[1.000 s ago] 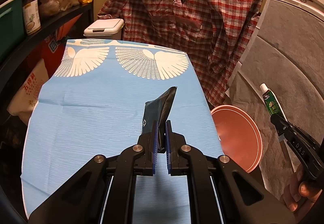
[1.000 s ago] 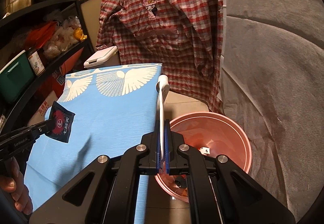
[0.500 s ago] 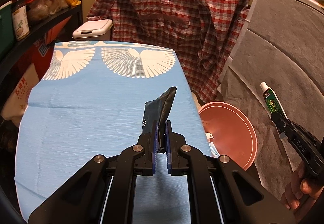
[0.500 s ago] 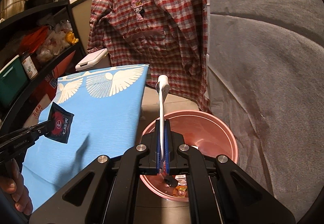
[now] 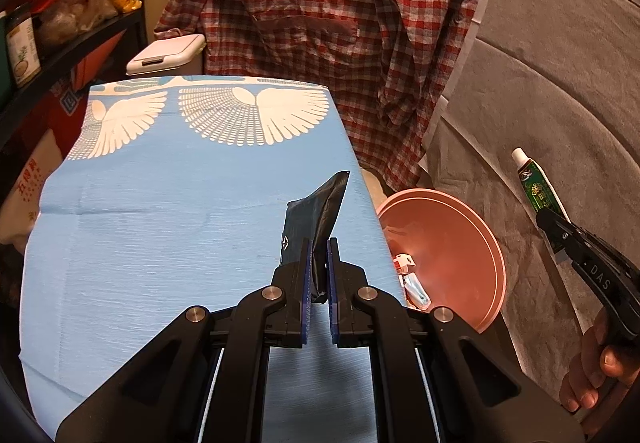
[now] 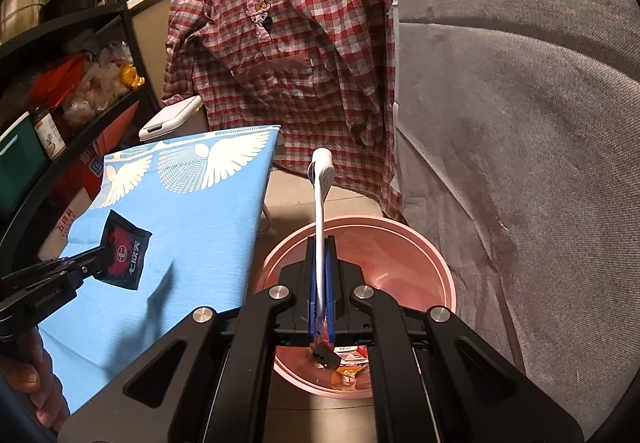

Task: Collect trash
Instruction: 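Lift the tube and sachet and carry both over the pink bin, then open both tools to drop the tube and sachet into the bin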

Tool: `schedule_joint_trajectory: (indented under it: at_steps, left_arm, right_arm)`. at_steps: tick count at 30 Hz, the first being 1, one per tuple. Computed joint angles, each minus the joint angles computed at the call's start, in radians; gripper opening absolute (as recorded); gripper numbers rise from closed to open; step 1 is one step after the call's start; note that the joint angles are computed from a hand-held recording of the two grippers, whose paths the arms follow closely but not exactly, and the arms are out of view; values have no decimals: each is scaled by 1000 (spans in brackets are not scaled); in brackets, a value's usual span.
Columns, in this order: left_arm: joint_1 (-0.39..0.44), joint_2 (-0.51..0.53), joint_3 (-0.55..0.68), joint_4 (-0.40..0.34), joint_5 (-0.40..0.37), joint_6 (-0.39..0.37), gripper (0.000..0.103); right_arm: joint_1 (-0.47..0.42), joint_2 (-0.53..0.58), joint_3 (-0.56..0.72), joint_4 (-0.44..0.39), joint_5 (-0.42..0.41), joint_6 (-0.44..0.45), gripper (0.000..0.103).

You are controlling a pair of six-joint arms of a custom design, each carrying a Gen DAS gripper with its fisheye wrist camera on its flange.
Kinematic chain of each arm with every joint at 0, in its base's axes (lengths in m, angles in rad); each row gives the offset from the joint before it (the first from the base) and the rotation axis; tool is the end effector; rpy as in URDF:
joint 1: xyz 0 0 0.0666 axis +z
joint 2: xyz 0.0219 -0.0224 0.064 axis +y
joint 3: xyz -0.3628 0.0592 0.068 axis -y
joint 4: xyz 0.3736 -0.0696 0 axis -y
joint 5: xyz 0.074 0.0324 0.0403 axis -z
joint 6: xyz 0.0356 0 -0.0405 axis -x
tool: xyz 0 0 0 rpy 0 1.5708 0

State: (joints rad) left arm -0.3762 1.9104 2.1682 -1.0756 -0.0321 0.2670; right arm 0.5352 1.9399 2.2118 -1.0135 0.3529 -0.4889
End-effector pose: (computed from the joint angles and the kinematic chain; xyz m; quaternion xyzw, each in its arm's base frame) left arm 0.5982 -0.2355 0.4652 0.0449 0.9288 -0.1020 0.3535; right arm 0.5700 0.3232 0.4721 0.0498 0.9025 0.0542 0.4244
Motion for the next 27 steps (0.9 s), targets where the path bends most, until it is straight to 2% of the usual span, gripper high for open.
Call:
schedule_joint_trajectory:
  at_steps: [5, 9, 13, 20, 23, 25, 27]
  left_arm:
    - [-13, 19, 22, 2, 17, 0, 7]
    - [-29, 19, 13, 31, 50, -6, 7]
    - [-45, 27, 11, 62, 116, -16, 7]
    - [-74, 90, 84, 82, 229, -39, 10]
    - [-79, 104, 100, 92, 247, -26, 23]
    - [-77, 103, 94, 104, 252, -9, 25]
    - [-76, 100, 90, 104, 254, -10, 25]
  right_arm:
    - [-9, 0, -5, -7, -5, -3, 4]
    - [-15, 3, -3, -14, -8, -10, 4]
    - [-23, -1, -13, -16, -16, -17, 4]
    - [-42, 10, -11, -40, -49, -30, 4]
    - [-50, 10, -14, -51, -46, -44, 13]
    - [-55, 5, -24, -48, -45, -51, 21]
    - [-56, -1, -34, -46, -44, -52, 23]
